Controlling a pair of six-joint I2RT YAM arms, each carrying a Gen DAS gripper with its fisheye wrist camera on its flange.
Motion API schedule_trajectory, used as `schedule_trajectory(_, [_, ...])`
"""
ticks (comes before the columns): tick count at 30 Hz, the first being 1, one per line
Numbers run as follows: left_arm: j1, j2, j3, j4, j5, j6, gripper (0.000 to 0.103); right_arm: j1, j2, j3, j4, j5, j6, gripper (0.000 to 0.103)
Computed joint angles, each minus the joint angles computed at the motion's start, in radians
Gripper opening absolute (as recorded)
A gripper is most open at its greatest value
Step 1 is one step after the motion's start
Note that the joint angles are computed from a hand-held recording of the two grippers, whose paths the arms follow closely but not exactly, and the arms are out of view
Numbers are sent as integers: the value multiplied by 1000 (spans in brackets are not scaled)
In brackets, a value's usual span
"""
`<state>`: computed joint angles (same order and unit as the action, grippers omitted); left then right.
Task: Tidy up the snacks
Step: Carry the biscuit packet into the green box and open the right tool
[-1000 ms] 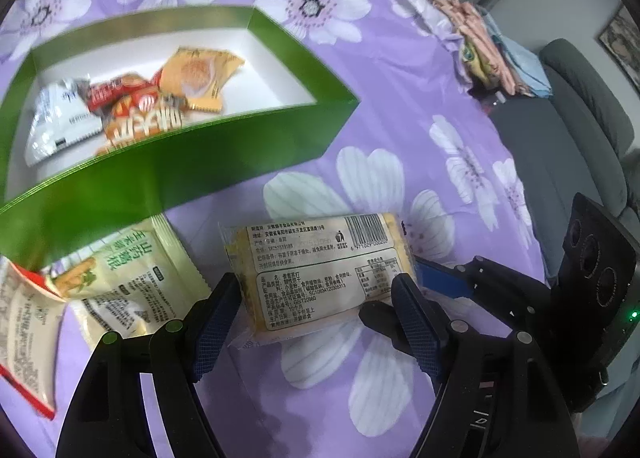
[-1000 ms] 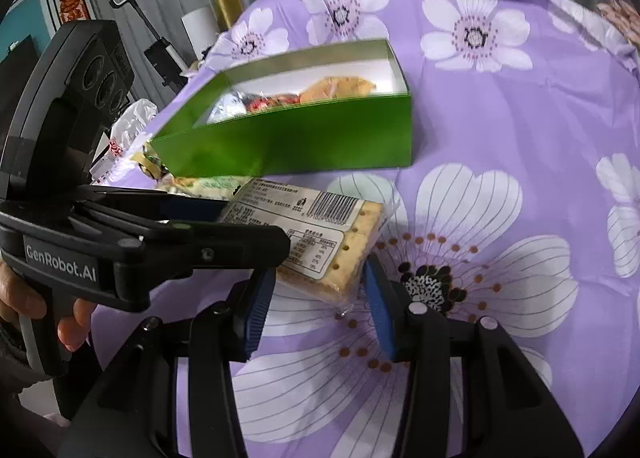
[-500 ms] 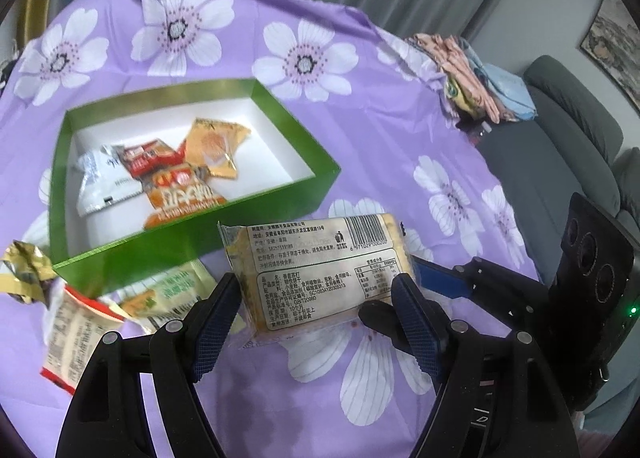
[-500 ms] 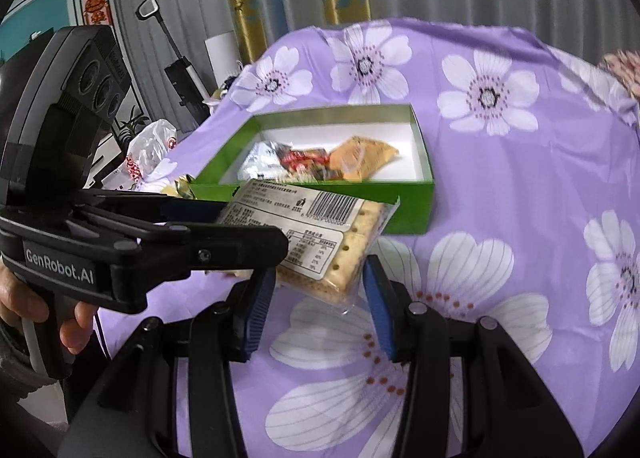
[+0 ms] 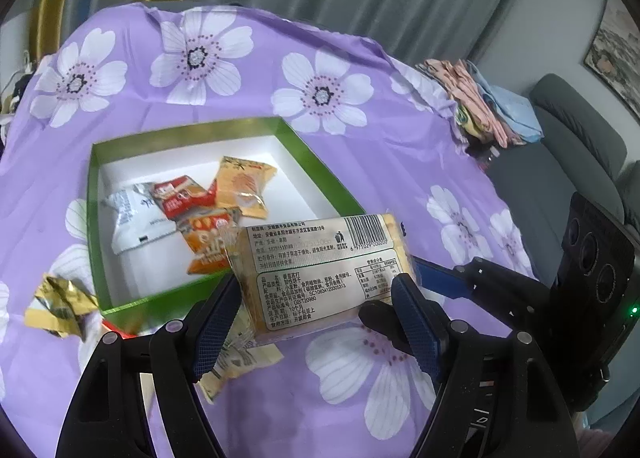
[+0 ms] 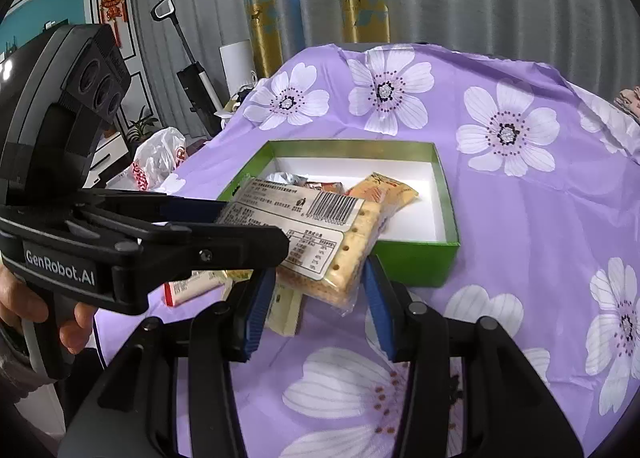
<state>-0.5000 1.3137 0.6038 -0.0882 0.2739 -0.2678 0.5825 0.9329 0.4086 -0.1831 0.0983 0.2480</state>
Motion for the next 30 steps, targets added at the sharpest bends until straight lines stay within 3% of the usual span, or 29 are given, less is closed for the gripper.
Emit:
schedule_trajectory(13, [121, 111, 75, 25, 64, 52, 77, -52, 239, 91, 159, -60, -53, 46])
schedule_trajectory(30, [234, 345, 199, 63, 155, 84, 77, -121, 530, 218, 274, -127, -100, 46])
